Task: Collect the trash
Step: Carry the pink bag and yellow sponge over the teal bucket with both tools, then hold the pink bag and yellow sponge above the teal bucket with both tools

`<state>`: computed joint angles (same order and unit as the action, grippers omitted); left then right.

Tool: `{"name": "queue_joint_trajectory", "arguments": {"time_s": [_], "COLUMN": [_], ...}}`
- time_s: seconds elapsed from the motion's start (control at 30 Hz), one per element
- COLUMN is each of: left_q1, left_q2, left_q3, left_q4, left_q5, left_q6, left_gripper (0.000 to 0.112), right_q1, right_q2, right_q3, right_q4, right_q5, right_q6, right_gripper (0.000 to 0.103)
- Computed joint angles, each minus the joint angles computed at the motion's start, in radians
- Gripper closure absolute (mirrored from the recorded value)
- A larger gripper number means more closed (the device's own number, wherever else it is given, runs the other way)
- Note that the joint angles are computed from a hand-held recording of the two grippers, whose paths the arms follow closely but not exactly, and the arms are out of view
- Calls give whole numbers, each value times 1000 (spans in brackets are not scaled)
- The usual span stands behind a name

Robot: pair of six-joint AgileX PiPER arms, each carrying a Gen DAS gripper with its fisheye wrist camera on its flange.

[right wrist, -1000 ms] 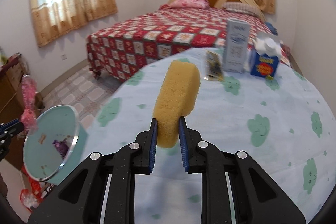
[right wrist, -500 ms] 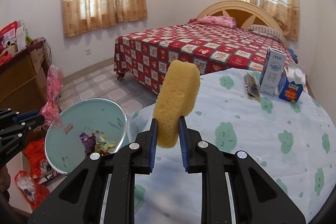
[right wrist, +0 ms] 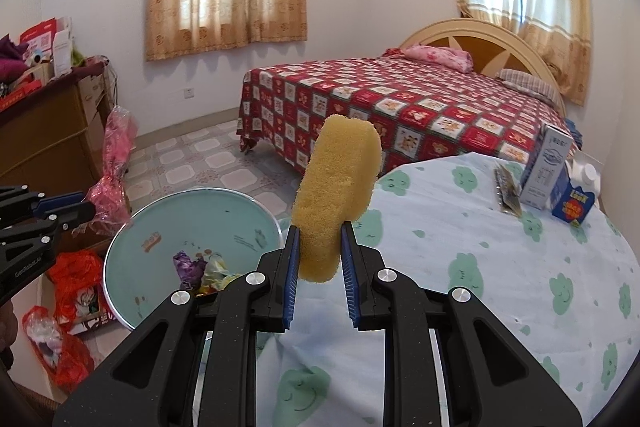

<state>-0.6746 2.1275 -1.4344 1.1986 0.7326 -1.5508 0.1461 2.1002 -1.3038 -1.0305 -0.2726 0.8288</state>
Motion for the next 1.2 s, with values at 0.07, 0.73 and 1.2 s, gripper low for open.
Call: {"name": "queue_joint_trajectory", "arguments": {"time_s": [0.07, 0.73, 1.2], "left_q1": [1, 9, 14], "left_q2": [-1, -15, -21], "left_q3": [5, 35, 55], "left_q4": [7, 24, 49], "left_q5": [5, 6, 4], "left_q6": [-6, -32, -66], "left_gripper": [98, 98, 98], "right_q1": [7, 47, 67], "right_q2": [-1, 10, 13], "right_q3": [3, -10, -23], "right_q4": [9, -19, -49], "right_q5": [0, 1, 8], "right_q6": [-11, -16, -2], "right_gripper": [82, 82, 82]}}
